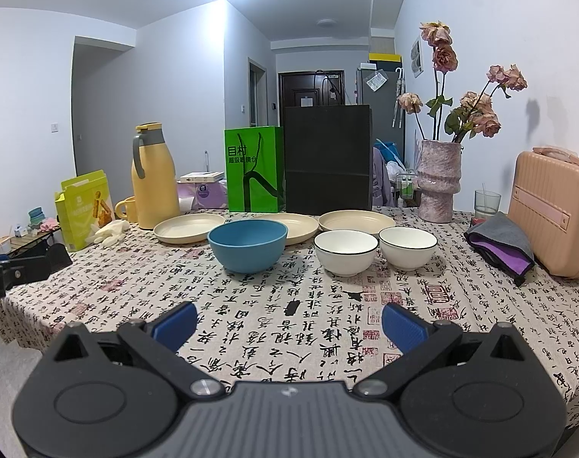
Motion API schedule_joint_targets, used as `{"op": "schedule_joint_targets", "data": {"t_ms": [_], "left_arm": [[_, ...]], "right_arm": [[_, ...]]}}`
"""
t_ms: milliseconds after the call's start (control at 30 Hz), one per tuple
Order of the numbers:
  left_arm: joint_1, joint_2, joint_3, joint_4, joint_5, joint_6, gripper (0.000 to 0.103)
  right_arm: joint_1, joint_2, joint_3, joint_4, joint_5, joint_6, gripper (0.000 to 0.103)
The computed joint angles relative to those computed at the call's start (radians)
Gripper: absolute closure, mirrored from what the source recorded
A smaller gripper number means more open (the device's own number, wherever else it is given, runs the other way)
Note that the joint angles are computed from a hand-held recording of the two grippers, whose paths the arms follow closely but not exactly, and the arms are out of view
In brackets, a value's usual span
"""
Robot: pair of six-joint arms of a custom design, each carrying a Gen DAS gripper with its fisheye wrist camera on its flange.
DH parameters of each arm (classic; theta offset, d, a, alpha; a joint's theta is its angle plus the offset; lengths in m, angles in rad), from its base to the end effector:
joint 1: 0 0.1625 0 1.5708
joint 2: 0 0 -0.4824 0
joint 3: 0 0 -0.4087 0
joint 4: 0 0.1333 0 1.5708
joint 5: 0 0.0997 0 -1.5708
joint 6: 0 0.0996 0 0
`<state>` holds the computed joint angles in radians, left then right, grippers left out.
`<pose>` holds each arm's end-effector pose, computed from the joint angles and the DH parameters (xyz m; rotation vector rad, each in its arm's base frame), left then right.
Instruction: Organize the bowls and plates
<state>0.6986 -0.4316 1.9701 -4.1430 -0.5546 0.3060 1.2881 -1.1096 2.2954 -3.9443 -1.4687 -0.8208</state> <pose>-0.2790 -0.5190 0.0146 0.5939 2.0457 -1.4243 -0.0010 -0.5176 0.2712 0.6716 -2.1442 1.3513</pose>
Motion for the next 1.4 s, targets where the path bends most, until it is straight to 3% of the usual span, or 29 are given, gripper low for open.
{"op": "schedule_joint_targets", "data": {"t_ms": [633,1400], "left_arm": [[-0.008,0.000,-0.006,0.001,0.002,-0.001,0.000],[0.028,-0.015,-0.076,0.050,-0.022,0.005,0.000]], "right_arm": [[0.007,0.000,-0.005,0.007,-0.001,0.003,0.000],[0.055,0.045,-0.111,0.083,-0.009,0.020,0.000]]}}
